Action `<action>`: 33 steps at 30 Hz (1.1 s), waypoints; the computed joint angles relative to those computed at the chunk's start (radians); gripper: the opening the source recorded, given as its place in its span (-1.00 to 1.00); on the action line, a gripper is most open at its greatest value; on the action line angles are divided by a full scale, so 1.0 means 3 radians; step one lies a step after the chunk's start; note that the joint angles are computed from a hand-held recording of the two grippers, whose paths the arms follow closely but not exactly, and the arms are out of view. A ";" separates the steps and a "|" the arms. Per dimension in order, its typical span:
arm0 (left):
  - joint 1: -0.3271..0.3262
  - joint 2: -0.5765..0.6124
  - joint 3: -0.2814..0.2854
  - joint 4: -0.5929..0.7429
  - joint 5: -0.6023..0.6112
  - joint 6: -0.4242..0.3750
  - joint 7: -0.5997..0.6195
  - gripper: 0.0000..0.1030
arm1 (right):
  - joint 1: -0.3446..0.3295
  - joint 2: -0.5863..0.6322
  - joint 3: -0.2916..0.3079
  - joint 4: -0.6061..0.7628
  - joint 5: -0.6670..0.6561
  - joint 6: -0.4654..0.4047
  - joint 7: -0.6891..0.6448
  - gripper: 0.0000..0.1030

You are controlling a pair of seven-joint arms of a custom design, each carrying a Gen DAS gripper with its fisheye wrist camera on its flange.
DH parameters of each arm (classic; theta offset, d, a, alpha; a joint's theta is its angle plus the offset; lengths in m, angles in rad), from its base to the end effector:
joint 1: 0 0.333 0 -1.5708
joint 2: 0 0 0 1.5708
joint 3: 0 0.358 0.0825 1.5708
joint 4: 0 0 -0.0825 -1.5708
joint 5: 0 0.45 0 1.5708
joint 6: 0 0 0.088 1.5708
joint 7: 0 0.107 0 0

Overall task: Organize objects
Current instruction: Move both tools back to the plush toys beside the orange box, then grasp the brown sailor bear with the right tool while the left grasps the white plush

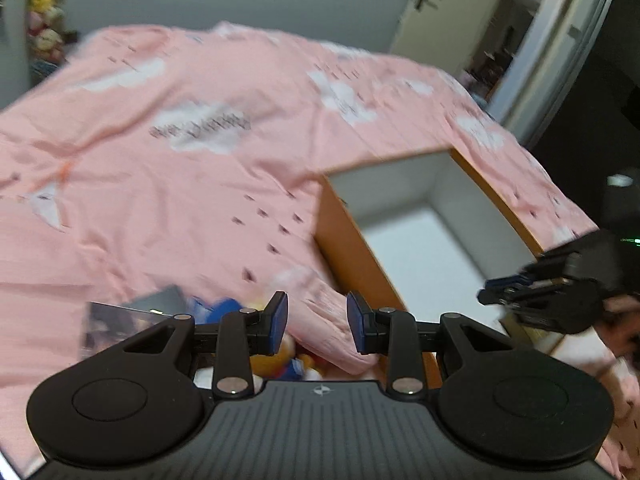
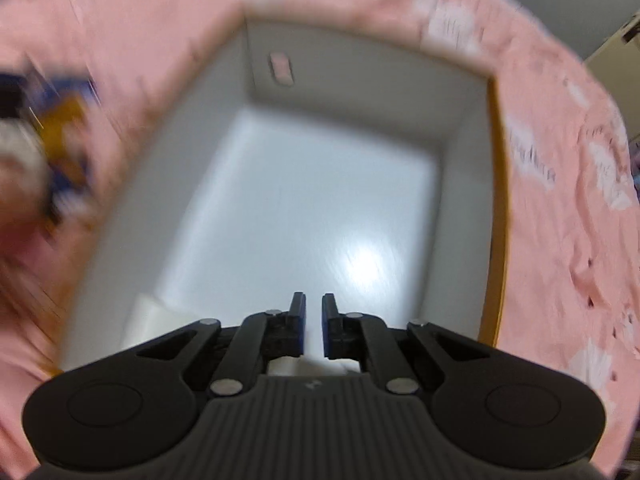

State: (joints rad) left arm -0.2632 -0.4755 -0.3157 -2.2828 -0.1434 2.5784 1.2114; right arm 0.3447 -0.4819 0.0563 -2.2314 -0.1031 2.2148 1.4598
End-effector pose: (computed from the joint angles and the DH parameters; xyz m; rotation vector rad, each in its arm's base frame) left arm 0.4148 -0.2998 0.6352 -1.7621 2.0518 -1.0030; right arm 0.4521 0.1931 0.6334 -2.4411 1.3600 -0.5342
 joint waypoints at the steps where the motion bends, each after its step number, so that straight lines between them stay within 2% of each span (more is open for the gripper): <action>1: 0.0072 -0.0053 -0.0049 -0.0015 0.0080 -0.0021 -0.0092 -0.30 | 0.0049 -0.0095 -0.0024 -0.0082 0.0103 0.0188 0.0003 -0.83; 3: 0.0137 -0.0117 -0.0083 -0.0022 0.0175 -0.0101 -0.0180 -0.30 | 0.0162 -0.0199 -0.0028 -0.0217 0.0288 0.0617 0.0052 -0.58; 5: 0.0147 -0.0159 -0.0069 -0.0012 0.0196 -0.0234 -0.0222 -0.30 | 0.0300 -0.0258 -0.0035 -0.0298 0.0466 0.0908 0.0102 -0.46; 6: 0.0142 -0.0188 -0.0053 -0.0024 0.0188 -0.0273 -0.0235 -0.30 | 0.0396 -0.0227 -0.0048 -0.0303 0.0575 0.1018 0.0111 -0.46; 7: 0.0135 -0.0218 -0.0035 -0.0035 0.0173 -0.0323 -0.0246 -0.30 | 0.0401 -0.0093 0.0002 -0.0274 0.0672 0.1196 0.0109 -0.46; 9: 0.0140 -0.0284 -0.0015 -0.0061 0.0140 -0.0452 -0.0313 -0.30 | 0.0558 -0.0049 -0.0039 -0.0289 0.0757 0.1249 0.0156 -0.46; 11: 0.0156 -0.0332 -0.0006 -0.0106 0.0110 -0.0532 -0.0392 -0.30 | 0.0599 0.0006 0.0014 -0.0294 0.0797 0.1272 0.0276 -0.46; 15: 0.0196 -0.0394 -0.0005 -0.0219 0.0018 -0.0629 -0.0673 -0.30 | 0.0751 0.0124 -0.0019 -0.0309 0.1028 0.1268 0.0382 -0.48; 20: 0.0214 -0.0397 0.0013 -0.0308 -0.0055 -0.0606 -0.0895 -0.06 | 0.0830 0.0280 -0.0007 -0.0241 0.1168 0.1196 0.0367 -0.48; 25: 0.0127 -0.0324 0.0062 -0.0302 -0.0143 -0.0723 -0.0874 0.07 | 0.0909 0.0297 -0.0051 -0.0248 0.1428 0.0918 0.0168 -0.52; 27: 0.0117 -0.0270 0.0039 -0.0266 -0.0114 -0.0838 -0.0868 0.08 | 0.0906 0.0276 -0.0034 -0.0282 0.1494 0.0911 0.0106 -0.52; 33: 0.0070 -0.0169 0.0013 -0.0203 -0.0001 -0.1012 -0.0780 0.36 | 0.0860 0.0261 0.0040 -0.0306 0.1435 0.0851 0.0048 -0.53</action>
State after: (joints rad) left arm -0.2423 -0.5263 -0.3119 -2.3438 -0.1435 2.2748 0.9773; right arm 0.6026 -0.4035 0.0683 -2.3231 0.3273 2.4701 1.4742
